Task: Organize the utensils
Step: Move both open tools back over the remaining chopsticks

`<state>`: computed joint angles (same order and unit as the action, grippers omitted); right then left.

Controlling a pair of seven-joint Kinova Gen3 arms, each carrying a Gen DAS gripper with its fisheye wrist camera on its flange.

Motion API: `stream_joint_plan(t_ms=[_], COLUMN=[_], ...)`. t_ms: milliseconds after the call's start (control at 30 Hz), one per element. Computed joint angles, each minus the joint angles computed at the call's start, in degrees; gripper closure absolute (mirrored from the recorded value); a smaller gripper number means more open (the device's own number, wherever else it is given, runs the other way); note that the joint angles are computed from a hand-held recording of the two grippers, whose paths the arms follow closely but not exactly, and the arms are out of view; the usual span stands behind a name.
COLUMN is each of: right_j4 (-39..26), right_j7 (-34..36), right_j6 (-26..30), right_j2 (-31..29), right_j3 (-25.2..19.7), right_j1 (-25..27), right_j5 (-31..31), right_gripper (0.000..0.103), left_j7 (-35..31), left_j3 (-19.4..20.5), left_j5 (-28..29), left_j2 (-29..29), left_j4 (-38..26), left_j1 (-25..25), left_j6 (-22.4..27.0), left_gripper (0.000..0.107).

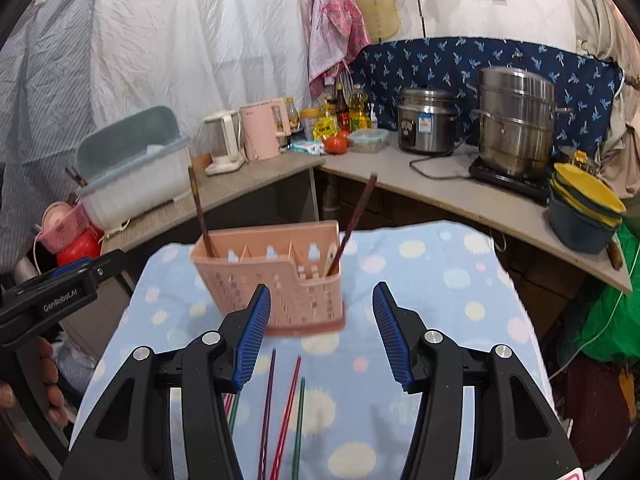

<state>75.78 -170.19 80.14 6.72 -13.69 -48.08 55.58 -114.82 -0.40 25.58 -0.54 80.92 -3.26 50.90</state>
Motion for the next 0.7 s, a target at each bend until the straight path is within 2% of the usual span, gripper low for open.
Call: stream_joint_plan(t_ms=[300,700], right_j4=[6.6,13.5], right_j7=[-6.9,-13.8], right_j6=[2.6,0.1], right_j2=[-0.6,0.6], right_j3=[-2.6,-4.9], right_j1=[-2.7,-6.2], right_j5=[-5.4,-13.1], right_gripper=[0.051,0.051], left_j7=[-3.3,-7.0], left_j3=[-2.1,-4.4], left_j5=[-0.2,-2.9], left_j2=[-4.1,-7.5], left_j4=[9.7,21.5], left_j1=[-0.4,-1.1], left_j6=[1.0,2.8], left_gripper=[0.050,0.053])
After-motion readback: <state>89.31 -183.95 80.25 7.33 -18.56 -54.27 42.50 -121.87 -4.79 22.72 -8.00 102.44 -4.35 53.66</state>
